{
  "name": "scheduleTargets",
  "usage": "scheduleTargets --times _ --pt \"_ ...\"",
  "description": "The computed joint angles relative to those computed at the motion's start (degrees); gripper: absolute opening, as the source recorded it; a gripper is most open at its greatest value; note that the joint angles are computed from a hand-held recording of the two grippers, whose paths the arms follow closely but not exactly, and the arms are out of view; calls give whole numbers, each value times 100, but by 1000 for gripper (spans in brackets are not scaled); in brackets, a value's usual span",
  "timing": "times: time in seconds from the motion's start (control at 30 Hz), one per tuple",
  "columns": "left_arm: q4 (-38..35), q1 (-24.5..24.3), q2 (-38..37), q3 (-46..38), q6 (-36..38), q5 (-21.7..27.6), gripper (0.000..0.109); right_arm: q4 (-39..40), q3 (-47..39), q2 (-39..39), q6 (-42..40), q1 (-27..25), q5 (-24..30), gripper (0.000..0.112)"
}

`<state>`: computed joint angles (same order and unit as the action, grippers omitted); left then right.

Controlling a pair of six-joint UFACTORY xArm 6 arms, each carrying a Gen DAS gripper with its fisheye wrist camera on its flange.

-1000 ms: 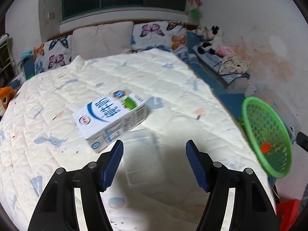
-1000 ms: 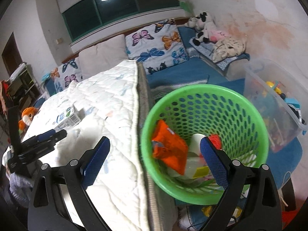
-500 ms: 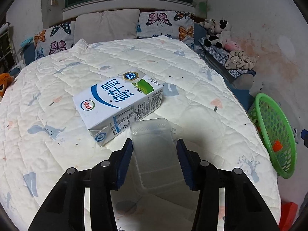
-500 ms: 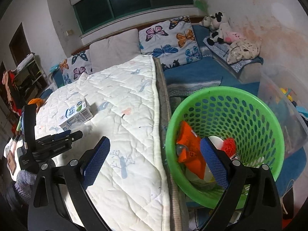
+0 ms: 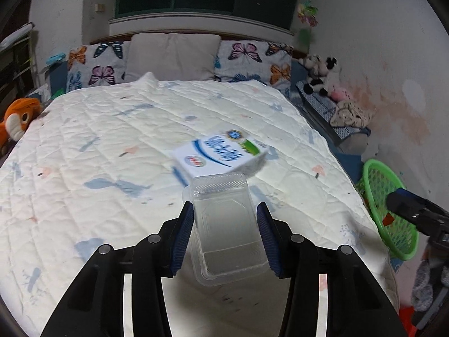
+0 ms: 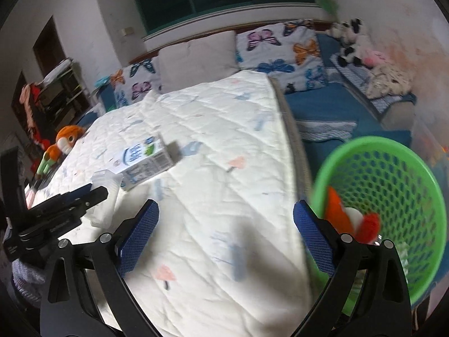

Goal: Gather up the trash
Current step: 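Grasp the white milk carton with the right tool and lift it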

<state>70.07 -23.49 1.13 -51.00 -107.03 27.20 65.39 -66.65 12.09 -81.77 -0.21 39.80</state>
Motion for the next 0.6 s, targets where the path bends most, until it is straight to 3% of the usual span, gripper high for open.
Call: scheduleTargets --times 0.3,0.6 --pt "260 143 -825 766 -457 140 45 -562 -269 173 557 637 24 96" --pt "674 434 -1326 1322 -809 -119 45 -2001 -1311 812 3161 1135 728 96"
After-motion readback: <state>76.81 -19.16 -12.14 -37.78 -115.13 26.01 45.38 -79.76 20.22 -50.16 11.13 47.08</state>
